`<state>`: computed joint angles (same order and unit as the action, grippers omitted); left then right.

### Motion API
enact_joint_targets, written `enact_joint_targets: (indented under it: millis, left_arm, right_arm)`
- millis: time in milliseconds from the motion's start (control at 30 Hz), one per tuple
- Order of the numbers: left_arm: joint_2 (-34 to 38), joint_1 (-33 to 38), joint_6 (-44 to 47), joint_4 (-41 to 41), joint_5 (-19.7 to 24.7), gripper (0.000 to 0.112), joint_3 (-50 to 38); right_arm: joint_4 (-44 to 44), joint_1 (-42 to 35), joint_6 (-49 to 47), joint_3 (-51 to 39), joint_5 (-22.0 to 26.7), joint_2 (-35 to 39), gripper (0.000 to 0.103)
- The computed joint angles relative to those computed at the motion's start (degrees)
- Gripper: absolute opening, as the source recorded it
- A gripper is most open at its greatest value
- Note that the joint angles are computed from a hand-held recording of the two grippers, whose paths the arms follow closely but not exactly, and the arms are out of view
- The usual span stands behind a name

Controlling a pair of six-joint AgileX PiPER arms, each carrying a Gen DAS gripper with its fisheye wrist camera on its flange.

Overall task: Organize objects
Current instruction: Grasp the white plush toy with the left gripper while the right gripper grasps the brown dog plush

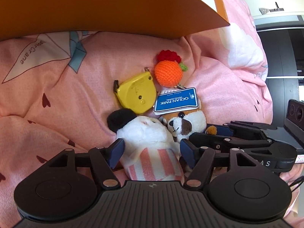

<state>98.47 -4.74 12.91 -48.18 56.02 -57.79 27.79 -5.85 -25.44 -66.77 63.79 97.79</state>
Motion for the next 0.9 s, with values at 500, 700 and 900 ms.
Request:
enact_joint_targets:
  millis: [500,700,900]
  left_arm:
    - [2.36,-2.96,-4.08,6.39,6.6,0.072,-4.9]
    - [-6.71,-6.68,-9.8,12.89,1.19,0.071,-2.14]
    - [-16.6,-9.61,-18.2,22.5,-7.17,0.071,1.5]
  right_arm:
    - [-0.86,0.57,-1.66,-0.96,1.53,1.17,0.04]
    - [2.09,-0.9,-4.14,-0.94,2.77,-1.31,0.035]
    - [6.25,-0.33,-6.54,-2.83,1.24,-4.9,0.034]
